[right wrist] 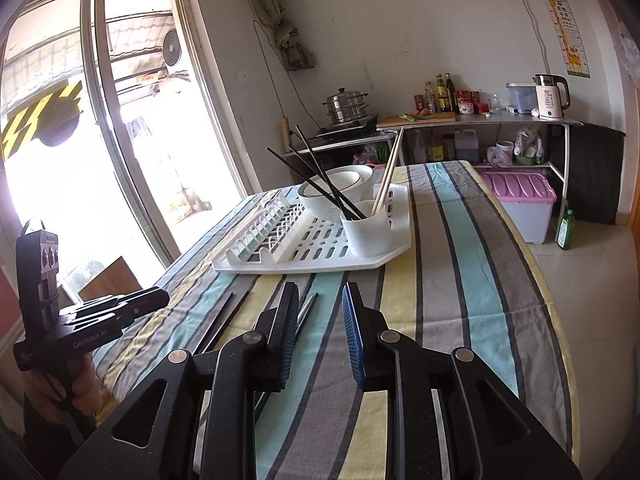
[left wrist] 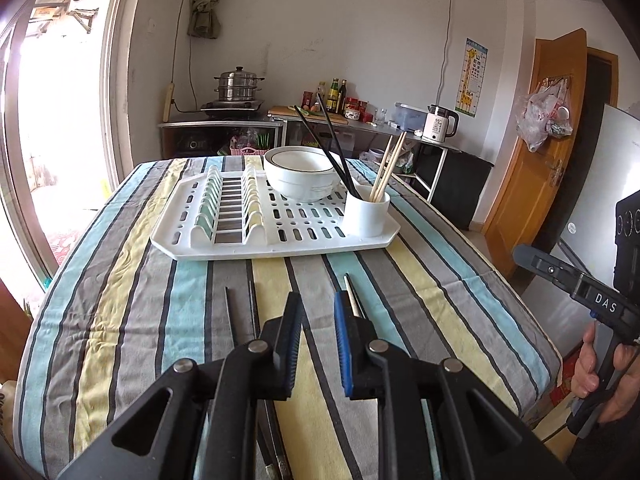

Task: Organize utensils
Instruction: 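Move both open tools down to the remaining chopsticks on the cloth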

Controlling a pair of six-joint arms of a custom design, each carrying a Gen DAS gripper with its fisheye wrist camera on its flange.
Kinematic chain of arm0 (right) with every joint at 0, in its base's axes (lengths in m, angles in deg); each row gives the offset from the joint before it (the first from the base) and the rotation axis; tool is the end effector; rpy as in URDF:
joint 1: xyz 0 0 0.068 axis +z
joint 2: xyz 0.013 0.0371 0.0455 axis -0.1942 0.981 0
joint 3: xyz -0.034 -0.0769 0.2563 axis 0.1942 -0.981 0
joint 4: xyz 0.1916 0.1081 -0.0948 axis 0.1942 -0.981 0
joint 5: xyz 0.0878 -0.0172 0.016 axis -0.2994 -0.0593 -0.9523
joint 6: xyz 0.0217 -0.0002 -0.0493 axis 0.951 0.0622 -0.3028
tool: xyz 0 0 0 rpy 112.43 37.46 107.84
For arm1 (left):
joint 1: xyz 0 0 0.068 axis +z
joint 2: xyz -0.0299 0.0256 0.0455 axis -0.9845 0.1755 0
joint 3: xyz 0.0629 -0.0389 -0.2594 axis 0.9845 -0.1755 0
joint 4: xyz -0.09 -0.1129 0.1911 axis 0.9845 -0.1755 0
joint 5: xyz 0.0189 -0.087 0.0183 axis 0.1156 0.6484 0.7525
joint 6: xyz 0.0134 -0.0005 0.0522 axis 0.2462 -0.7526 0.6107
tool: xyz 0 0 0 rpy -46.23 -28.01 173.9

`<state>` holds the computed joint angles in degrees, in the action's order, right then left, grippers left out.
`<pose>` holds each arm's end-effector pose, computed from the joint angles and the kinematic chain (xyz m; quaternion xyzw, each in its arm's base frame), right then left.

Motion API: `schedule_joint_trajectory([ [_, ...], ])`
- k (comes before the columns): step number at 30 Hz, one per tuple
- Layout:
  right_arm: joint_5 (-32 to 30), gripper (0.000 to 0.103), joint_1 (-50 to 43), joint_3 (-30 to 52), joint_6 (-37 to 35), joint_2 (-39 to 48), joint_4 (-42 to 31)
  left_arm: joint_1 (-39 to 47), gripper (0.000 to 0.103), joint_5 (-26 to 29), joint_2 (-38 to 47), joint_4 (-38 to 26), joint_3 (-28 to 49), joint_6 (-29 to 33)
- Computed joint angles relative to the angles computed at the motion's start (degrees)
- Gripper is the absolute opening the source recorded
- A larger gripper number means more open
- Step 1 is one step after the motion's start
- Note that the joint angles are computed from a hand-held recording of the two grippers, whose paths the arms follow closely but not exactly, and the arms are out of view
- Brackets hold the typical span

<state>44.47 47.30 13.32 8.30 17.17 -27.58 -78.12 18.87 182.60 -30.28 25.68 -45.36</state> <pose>0.1881 0.2535 0.1913 0.1694 0.8406 0.0653 0.5104 0.3182 -0.0133 0.1699 0.3081 0.8293 -0.2355 0.4023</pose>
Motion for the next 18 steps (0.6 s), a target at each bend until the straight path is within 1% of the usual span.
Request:
schedule_joint_trajectory([
  [4, -0.82, 0.023, 0.38, 1.11, 0.42, 1.46, -0.43, 1.55, 0.018, 0.90, -0.59, -0.27, -1.48, 1.96],
  [9, -2.23, 0.023, -0.05, 2.61, 0.16, 3.54, -0.43, 2.18, 0.018, -0.11, 1.13, -0.48, -0.84, 2.38],
  [15, -5.01, 0.023, -1.64, 3.90, 0.12, 6.15, 0.47, 1.29, 0.018, -2.01, 5.68, -2.47, 2.58, 2.34],
  [18, -6.52, 0.023, -2.69, 4.88, 0.03, 7.57, 0.46, -0.19, 0.018, -4.38, 8.38, -3.78, 5.20, 1.87],
])
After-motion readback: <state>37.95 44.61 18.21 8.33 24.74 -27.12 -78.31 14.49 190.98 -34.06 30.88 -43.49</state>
